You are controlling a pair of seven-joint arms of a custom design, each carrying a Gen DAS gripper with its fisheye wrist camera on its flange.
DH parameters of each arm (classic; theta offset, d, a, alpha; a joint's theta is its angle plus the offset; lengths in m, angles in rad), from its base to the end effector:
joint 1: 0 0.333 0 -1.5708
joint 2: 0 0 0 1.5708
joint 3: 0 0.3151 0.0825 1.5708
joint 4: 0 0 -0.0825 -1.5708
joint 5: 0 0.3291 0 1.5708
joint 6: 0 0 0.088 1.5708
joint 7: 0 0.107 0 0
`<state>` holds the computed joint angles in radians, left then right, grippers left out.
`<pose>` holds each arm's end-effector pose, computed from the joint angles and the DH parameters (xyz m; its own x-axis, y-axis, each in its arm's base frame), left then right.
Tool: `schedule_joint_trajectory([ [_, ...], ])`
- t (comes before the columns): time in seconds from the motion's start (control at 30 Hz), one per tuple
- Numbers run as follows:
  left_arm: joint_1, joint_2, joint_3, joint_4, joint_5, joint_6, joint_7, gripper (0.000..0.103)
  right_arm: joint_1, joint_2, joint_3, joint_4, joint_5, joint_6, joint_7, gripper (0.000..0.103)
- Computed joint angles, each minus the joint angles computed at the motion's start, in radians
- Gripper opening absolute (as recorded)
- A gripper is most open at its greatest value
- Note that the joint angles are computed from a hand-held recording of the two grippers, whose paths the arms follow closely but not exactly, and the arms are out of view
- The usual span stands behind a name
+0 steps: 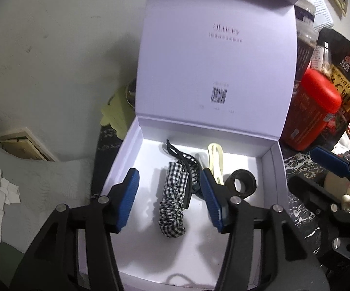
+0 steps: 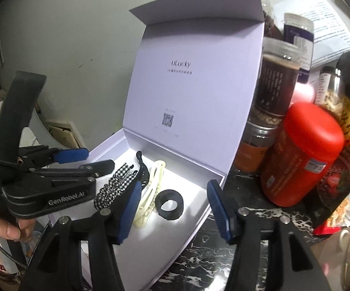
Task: Organize objects
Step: 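Withdraw both open tools from the box back toward the remaining scrunchies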
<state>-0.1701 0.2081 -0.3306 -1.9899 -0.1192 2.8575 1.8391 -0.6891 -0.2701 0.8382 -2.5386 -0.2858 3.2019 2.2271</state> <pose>0.5306 -0.2677 0.4727 -0.5931 -0.8051 -0.0033 -0.6251 0.4631 -0.6284 0.4397 0.1127 0.4679 -0.1008 -0.9907 -0.0910 -0.6470 0.1348 -0.7505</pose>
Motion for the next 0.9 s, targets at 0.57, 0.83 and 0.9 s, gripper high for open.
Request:
schedule_joint_trajectory([
  [0.57,-0.012,-0.137,0.007,-0.137,-0.113,0.087,0.089,0.058,0.229,-0.207,-0.185,-0.105,0.081,-0.071,-0.002,0.064],
  [0.83,-0.085,-0.254,0.068,-0.266,-0.283,0.098,0.233,0.058,0.324,-0.284,-0.224,-0.163,0.12,-0.097,0.011,0.064],
  [0.9,-0.117,-0.285,0.098,-0.293,-0.323,0.097,0.269,0.058,0.352,-0.302,-0.235,-0.179,0.129,-0.102,0.015,0.064],
])
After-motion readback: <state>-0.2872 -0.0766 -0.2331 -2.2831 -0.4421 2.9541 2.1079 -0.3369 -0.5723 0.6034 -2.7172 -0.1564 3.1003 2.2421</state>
